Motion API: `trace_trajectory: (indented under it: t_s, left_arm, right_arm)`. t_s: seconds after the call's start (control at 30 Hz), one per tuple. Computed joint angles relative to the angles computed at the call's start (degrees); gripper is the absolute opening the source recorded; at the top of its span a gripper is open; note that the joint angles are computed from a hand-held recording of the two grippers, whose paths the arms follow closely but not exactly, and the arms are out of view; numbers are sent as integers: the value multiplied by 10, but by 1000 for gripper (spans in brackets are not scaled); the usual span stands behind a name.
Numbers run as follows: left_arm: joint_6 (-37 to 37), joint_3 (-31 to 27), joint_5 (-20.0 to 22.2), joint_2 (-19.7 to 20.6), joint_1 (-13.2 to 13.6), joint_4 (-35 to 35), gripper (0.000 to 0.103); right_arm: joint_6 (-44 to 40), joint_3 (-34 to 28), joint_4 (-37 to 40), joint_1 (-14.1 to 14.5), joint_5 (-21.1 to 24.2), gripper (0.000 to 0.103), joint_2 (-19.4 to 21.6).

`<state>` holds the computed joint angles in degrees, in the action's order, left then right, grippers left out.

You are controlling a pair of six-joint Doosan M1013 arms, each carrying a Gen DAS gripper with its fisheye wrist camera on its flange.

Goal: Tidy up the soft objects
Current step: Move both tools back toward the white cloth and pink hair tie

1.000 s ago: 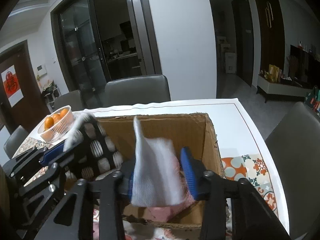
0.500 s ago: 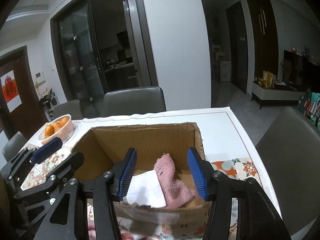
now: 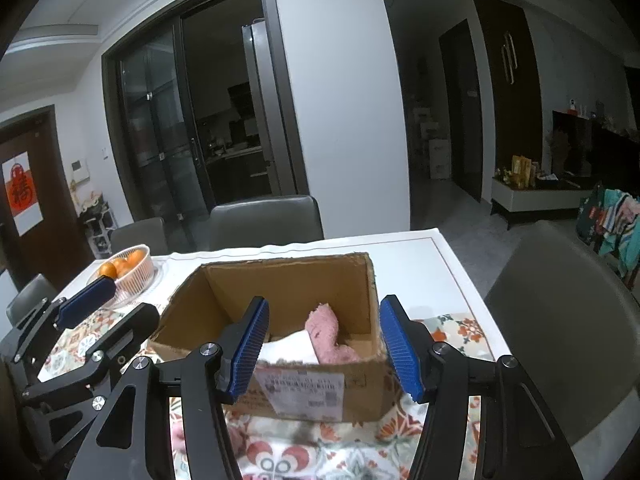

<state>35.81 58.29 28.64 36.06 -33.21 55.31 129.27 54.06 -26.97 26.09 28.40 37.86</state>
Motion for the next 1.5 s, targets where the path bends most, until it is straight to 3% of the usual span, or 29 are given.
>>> trace_trajectory:
  t_s: [0.6,1.0,1.2,1.5]
  left_arm:
    - [-104,92,53,-51,-26,57,57]
    - [-105,124,109,-63,-41,-12,57]
    - [-116,149,120,-70,-50,-13,57]
    - [-135,165,130,-70,-55,-39,57]
  right_arm:
    - [161,113,-168,25,-9,67,-61]
    - [234,170,-226,36,3,67,-84]
    - [246,191,-232,39,14,67,-91]
    - [219,208,-180,35,20,67,-93]
